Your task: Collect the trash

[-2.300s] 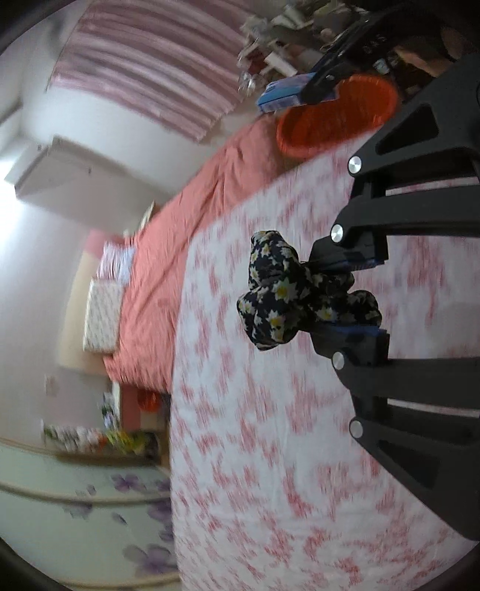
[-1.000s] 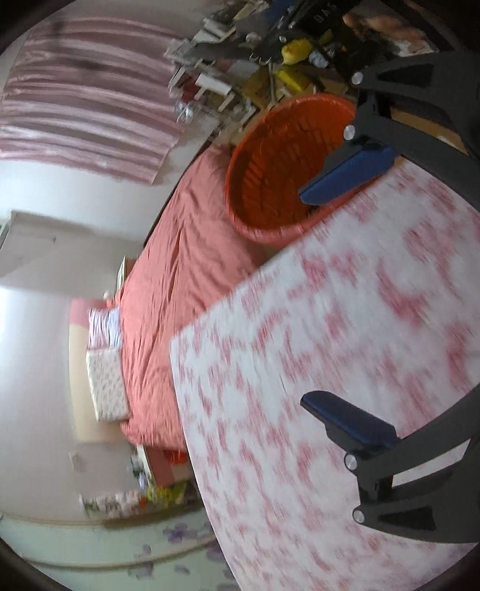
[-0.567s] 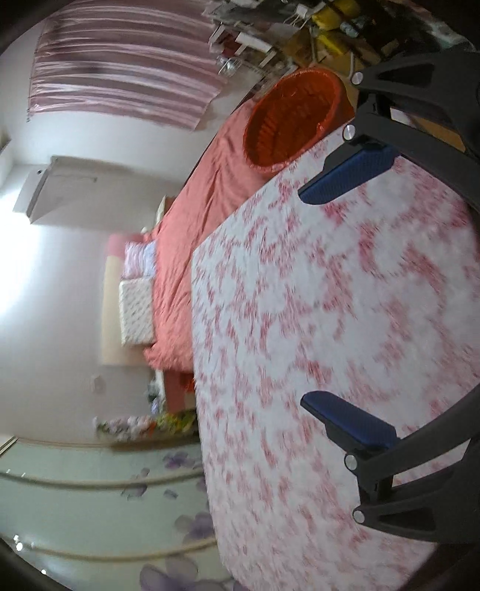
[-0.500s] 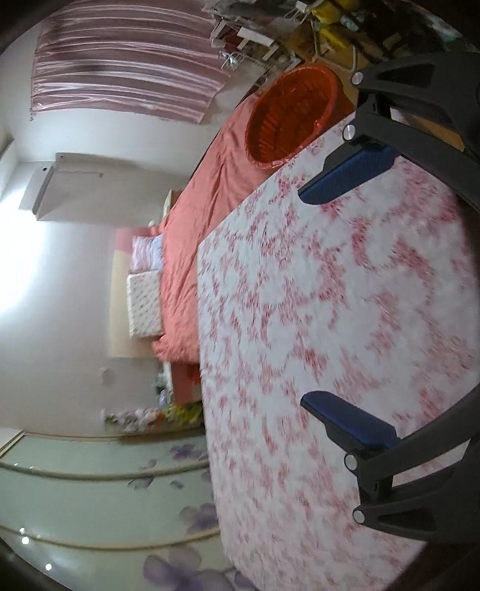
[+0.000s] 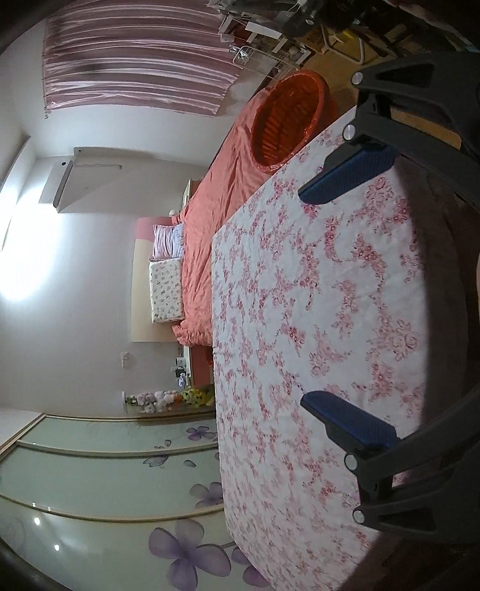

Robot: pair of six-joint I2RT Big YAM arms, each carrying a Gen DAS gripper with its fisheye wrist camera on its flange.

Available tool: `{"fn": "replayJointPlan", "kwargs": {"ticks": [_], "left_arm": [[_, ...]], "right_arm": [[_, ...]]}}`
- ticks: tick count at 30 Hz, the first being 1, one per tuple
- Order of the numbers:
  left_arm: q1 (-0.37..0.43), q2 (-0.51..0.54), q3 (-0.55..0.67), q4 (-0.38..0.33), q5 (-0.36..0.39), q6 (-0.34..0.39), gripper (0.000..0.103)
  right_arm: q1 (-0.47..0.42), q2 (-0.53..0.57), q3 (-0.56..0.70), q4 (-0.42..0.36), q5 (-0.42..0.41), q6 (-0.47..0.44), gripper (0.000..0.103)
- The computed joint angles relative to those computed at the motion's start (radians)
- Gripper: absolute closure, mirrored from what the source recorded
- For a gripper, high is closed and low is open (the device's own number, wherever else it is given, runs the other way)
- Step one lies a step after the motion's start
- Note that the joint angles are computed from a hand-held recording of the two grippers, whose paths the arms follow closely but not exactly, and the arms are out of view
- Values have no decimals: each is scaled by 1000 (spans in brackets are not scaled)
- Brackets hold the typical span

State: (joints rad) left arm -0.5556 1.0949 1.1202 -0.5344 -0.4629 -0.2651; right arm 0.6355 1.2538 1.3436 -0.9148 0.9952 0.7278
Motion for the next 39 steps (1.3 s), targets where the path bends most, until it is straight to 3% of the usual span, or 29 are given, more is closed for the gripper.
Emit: {"fn": "replayJointPlan", "kwargs": {"ticks": [16,39], "left_arm": [[-27,-27,-31,-33,-17,-32,4],[-46,-21,-9,-94,-51,-60,4]], "right_arm": [[25,21,9,-151,-57,112,2],[29,2,-8,-137,-100,97,2]]}}
